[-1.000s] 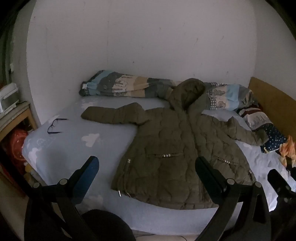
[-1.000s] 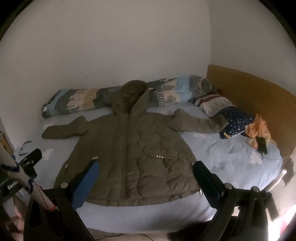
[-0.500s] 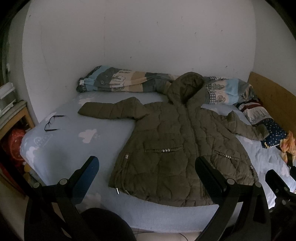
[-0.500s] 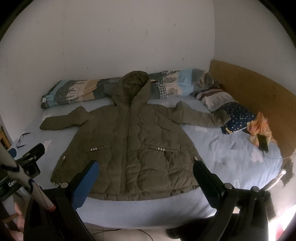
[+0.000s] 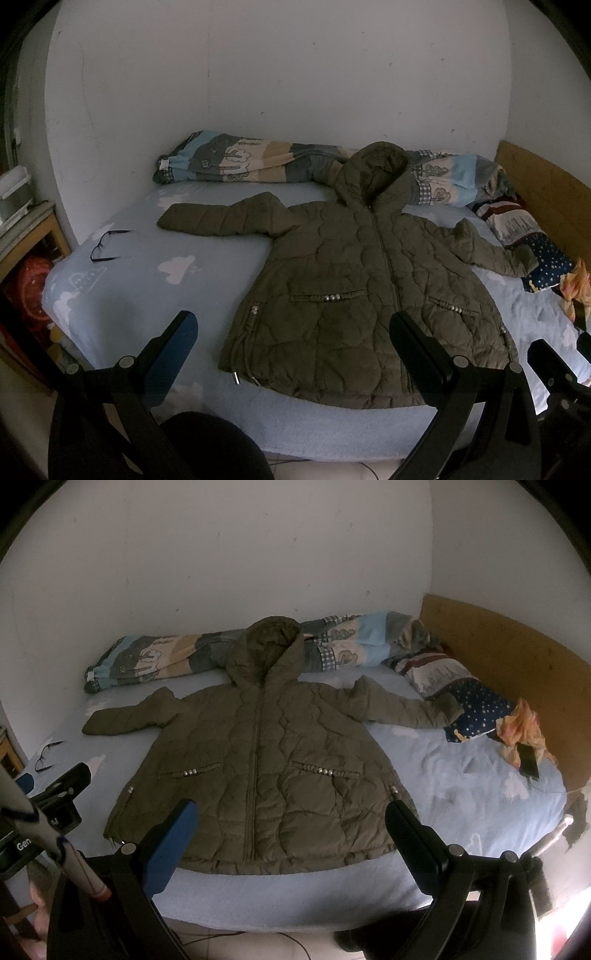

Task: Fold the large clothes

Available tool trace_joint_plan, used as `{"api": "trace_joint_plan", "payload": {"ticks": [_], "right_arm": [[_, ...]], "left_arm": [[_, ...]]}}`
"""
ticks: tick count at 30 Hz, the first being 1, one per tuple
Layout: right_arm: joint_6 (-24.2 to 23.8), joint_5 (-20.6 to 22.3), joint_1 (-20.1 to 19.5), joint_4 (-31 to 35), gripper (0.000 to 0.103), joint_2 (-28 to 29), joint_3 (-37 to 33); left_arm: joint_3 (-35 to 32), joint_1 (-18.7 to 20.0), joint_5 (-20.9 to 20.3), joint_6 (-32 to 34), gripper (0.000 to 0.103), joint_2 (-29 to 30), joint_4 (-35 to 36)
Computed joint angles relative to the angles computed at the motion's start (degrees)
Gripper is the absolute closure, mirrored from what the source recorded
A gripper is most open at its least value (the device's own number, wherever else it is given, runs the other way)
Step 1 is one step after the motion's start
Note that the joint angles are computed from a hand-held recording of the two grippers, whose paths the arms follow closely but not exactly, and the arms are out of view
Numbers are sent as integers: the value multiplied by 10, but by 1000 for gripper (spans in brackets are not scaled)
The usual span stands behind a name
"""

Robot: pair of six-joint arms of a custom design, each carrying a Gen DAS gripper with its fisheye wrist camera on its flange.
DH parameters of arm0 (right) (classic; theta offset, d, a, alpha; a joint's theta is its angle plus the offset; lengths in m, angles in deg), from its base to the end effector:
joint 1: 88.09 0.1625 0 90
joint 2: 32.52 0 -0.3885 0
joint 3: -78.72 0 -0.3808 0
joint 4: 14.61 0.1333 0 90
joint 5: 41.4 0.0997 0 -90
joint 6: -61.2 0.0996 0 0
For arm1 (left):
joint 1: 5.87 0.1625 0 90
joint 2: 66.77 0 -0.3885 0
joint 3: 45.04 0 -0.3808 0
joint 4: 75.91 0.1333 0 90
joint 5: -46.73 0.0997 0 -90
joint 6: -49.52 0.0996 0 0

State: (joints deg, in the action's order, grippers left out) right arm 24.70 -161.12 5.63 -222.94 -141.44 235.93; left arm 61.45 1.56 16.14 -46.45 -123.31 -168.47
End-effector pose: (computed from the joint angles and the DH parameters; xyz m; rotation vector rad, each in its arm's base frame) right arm 0.0995 -0.2368 0.3099 0.3457 -2.0486 1.2202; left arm -0.4570 -0.2805 0.0874 0.2713 2.1015 -1.1611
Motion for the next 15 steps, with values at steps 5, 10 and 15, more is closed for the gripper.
{"api": "trace_joint_plan", "payload": {"ticks": [5,10,15], "right_arm": [[1,1,0,7,0,-7,1],[4,4,0,16,0,-13,1],[4,35,-18,35,0,-51,16]], "left_arm": [[24,-3,18,23,0,-9,-34],[12,-7,17,10,0,-6,16],[12,-15,18,4,0,-6,56]]}}
